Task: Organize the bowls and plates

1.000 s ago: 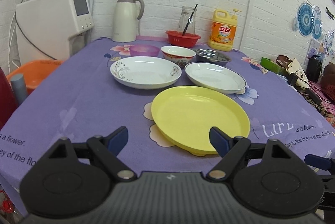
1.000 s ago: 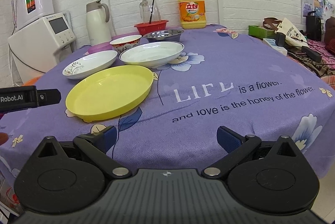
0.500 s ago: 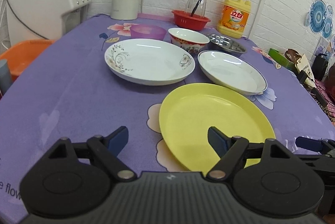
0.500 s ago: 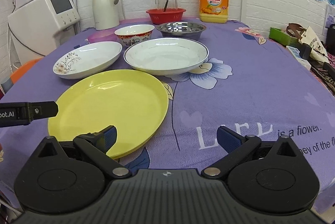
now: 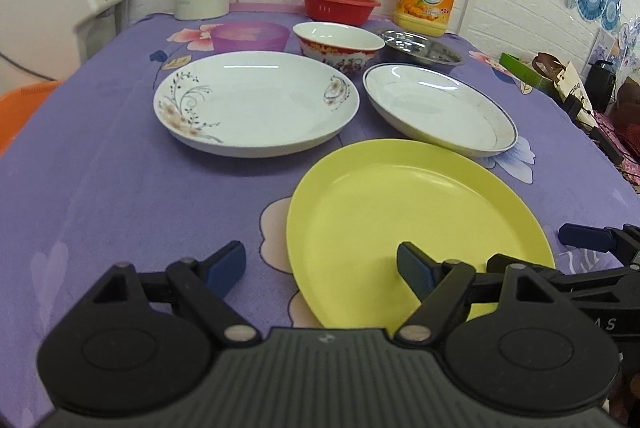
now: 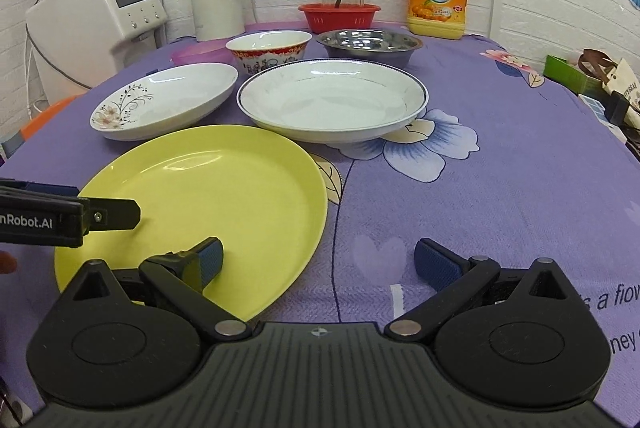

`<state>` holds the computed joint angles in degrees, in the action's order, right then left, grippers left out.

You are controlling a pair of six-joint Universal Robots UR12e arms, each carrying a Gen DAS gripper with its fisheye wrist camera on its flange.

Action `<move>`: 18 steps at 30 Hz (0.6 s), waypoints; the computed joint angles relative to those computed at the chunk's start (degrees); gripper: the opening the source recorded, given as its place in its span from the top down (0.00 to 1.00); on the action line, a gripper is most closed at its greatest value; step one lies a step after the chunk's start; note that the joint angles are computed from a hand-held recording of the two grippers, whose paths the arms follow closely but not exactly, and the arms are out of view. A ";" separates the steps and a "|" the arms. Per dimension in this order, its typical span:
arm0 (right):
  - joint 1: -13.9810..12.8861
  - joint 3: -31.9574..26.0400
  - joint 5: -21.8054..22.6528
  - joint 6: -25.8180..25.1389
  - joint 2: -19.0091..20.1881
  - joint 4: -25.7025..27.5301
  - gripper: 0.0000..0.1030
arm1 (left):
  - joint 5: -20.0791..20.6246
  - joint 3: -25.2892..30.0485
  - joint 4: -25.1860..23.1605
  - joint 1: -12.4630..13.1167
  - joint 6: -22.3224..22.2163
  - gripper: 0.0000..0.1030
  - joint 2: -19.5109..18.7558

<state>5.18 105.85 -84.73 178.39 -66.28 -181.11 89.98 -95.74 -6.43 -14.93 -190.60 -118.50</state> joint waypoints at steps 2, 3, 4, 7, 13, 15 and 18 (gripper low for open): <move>-0.50 -0.34 2.36 2.63 -0.16 0.16 0.00 | -0.13 0.49 -0.40 -0.05 -0.04 0.26 -0.22; -0.71 -0.48 3.73 3.03 0.00 -0.41 0.00 | 0.02 0.66 -0.47 -0.16 0.17 0.26 -0.33; -0.53 -0.77 3.33 2.69 0.12 0.07 0.00 | 0.59 0.81 -0.38 -0.39 0.51 0.27 -0.49; 0.69 -1.16 0.03 -0.34 1.00 -1.02 0.00 | 2.58 0.74 1.45 -1.14 2.01 0.43 -0.99; 1.44 -1.31 1.12 -0.51 1.11 -1.91 0.00 | 2.51 0.12 2.43 -1.21 0.76 0.56 -0.75; 1.96 -1.26 0.63 -0.61 0.81 -1.39 0.00 | 3.32 -0.76 0.97 -1.10 0.05 0.57 0.36; 3.03 -0.96 1.61 -1.83 0.30 -1.20 0.00 | 4.55 -3.53 0.68 -0.28 -1.13 0.57 2.65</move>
<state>8.21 104.88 -83.11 176.56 -65.98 -182.32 94.53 -99.27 -5.75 -15.22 -191.73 -115.86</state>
